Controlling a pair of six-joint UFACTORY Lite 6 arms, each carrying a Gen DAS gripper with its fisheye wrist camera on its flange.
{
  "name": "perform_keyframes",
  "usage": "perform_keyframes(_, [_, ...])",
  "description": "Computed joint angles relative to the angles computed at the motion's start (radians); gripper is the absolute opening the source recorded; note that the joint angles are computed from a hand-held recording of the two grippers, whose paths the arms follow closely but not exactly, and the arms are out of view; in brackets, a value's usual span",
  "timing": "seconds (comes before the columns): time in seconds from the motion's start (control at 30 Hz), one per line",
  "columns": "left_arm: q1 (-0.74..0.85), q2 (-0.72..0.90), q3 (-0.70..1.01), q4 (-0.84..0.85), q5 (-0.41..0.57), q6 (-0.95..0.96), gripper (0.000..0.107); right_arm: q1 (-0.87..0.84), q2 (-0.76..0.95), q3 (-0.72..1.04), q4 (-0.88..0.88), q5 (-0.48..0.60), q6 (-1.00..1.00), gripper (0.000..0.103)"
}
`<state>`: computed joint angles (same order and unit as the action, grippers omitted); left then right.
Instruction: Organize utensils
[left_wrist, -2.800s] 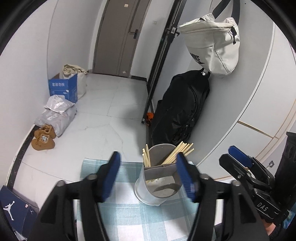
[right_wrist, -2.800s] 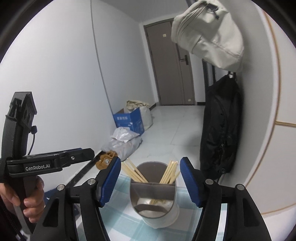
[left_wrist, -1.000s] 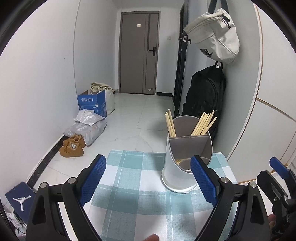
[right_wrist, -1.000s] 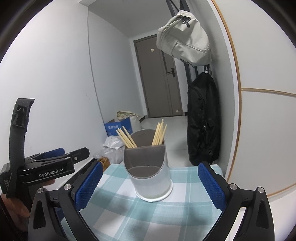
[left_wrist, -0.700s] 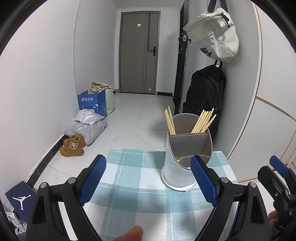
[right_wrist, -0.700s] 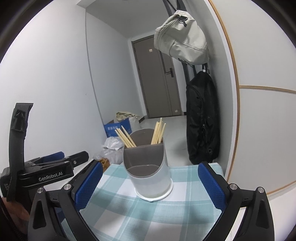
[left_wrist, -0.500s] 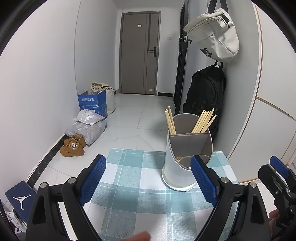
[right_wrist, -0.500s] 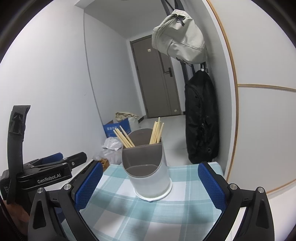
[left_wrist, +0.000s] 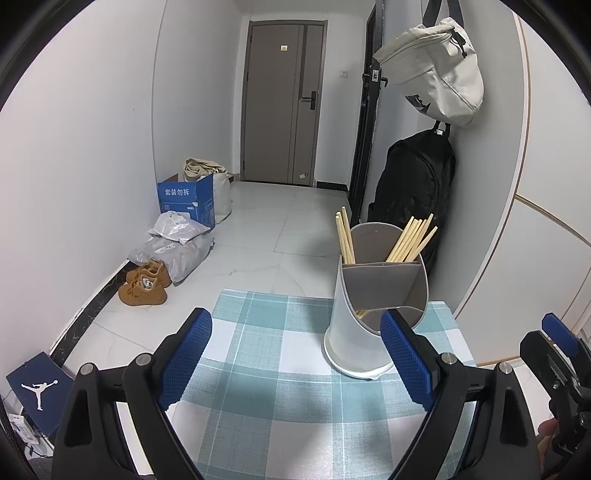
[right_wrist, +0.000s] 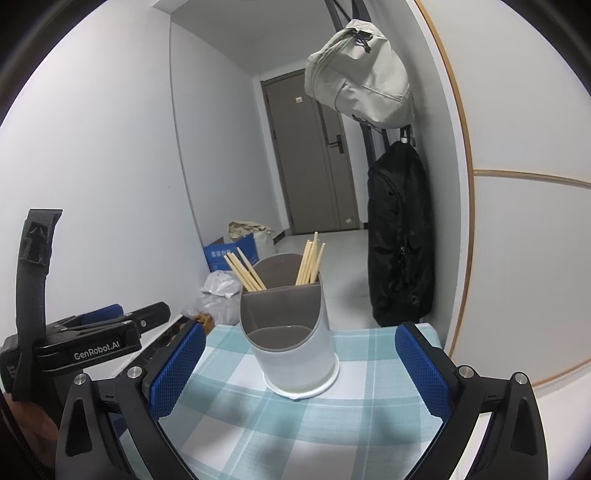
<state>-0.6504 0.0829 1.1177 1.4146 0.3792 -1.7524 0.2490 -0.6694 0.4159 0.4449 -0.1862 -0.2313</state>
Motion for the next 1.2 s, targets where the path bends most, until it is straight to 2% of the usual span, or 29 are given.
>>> perform_keyframes(0.23, [-0.005, 0.000, 0.003, -0.009, -0.005, 0.022, 0.090, -0.009, -0.005, -0.005, -0.053, 0.000, 0.054, 0.103])
perform_keyframes(0.8, [-0.013, -0.022, -0.028, 0.019, -0.035, -0.010, 0.090, 0.004, -0.005, -0.009, 0.028, -0.011, -0.031, 0.103])
perform_keyframes(0.93, [-0.027, -0.019, -0.026, 0.026, -0.018, -0.004, 0.090, -0.001, -0.004, -0.008, 0.007, -0.004, -0.014, 0.103])
perform_keyframes(1.2, [-0.022, -0.021, -0.026, 0.025, -0.046, 0.012, 0.090, -0.005, 0.002, -0.001, 0.013, 0.002, -0.019, 0.103])
